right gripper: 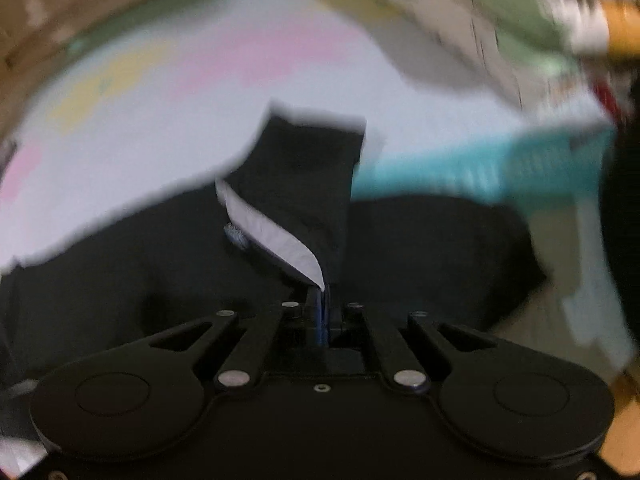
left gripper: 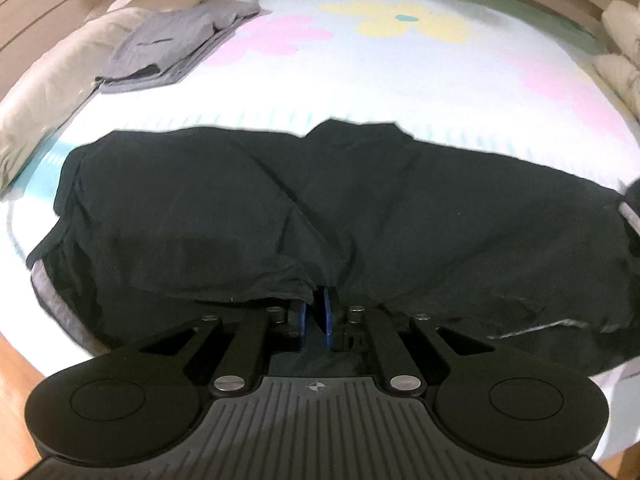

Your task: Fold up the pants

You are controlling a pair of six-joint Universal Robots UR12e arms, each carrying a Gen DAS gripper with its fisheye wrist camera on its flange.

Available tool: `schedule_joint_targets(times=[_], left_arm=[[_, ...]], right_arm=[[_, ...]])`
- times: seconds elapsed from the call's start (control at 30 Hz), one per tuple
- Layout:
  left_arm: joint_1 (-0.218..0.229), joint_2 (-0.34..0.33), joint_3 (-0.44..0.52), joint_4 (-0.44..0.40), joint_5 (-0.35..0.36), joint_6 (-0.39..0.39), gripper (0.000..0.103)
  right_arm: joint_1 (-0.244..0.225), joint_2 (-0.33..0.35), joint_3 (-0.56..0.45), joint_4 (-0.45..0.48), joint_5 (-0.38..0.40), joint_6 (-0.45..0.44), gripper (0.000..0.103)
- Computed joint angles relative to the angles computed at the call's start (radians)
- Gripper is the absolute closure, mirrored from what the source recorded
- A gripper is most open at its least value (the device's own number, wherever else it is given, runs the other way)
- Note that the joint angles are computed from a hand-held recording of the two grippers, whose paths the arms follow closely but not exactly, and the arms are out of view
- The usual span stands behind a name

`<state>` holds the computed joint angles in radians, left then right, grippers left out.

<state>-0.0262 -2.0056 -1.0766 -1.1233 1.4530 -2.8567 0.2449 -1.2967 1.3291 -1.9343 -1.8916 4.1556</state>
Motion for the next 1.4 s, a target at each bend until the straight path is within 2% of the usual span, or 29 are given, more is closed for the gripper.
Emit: schedule_joint_targets(times=[0.07, 0.2, 0.27, 0.3, 0.37, 0.47, 0.6, 0.67, 0.73, 0.87, 0.93, 1.03, 1.13, 1.2, 1.3, 1.4], left_arm=[[0.007, 0.007, -0.013, -0.011, -0.001, -0.01, 0.094], [0.012, 0.017, -0.034, -0.024, 0.003, 0.005, 0.094], [0.008, 0.024, -0.051, -0.008, 0.019, 0.033, 0.094], [0.007, 0.027, -0.054, -0.004, 0.022, 0.04, 0.094], [0.007, 0.031, -0.061, 0.0, 0.022, 0.043, 0.094], [0.01, 0.033, -0.068, 0.0, 0.023, 0.039, 0.094], [0.015, 0.038, -0.073, -0.001, 0.018, 0.027, 0.094], [0.021, 0.038, -0.073, -0.009, 0.009, 0.018, 0.094], [0.026, 0.034, -0.066, -0.025, -0.003, 0.005, 0.094], [0.024, 0.031, -0.064, -0.027, -0.001, 0.008, 0.094], [0.02, 0.031, -0.066, -0.022, 0.005, 0.011, 0.094], [0.017, 0.032, -0.068, -0.017, 0.015, 0.017, 0.094], [0.018, 0.034, -0.07, -0.016, 0.013, 0.017, 0.093], [0.019, 0.035, -0.071, -0.015, 0.011, 0.017, 0.093], [0.021, 0.036, -0.073, -0.013, 0.007, 0.019, 0.092], [0.023, 0.036, -0.072, -0.016, 0.003, 0.018, 0.092]], right_arm=[[-0.007, -0.011, 0.017, 0.018, 0.061, 0.009, 0.097], [0.003, -0.029, 0.048, 0.012, 0.08, -0.034, 0.095], [0.0, -0.039, 0.059, 0.004, 0.082, -0.025, 0.08], [0.002, -0.04, 0.053, 0.013, 0.065, -0.014, 0.062], [0.012, -0.03, 0.026, 0.045, -0.008, 0.001, 0.049], [0.034, -0.022, 0.01, 0.023, -0.122, -0.037, 0.049], [0.048, 0.013, -0.031, 0.027, -0.229, -0.094, 0.048], [0.053, 0.036, -0.071, 0.09, -0.265, -0.113, 0.046], [0.043, 0.038, -0.088, 0.128, -0.228, -0.089, 0.046], [-0.018, -0.021, -0.013, 0.098, -0.027, 0.026, 0.045], [-0.034, -0.042, 0.02, 0.094, 0.034, 0.055, 0.045], [-0.049, -0.077, 0.071, 0.055, 0.103, 0.12, 0.043], [-0.079, -0.123, 0.133, -0.028, 0.221, 0.222, 0.043], [-0.088, -0.139, 0.149, -0.06, 0.246, 0.242, 0.043], [-0.085, -0.142, 0.137, -0.054, 0.228, 0.238, 0.042], [-0.09, -0.155, 0.15, -0.062, 0.244, 0.24, 0.042]])
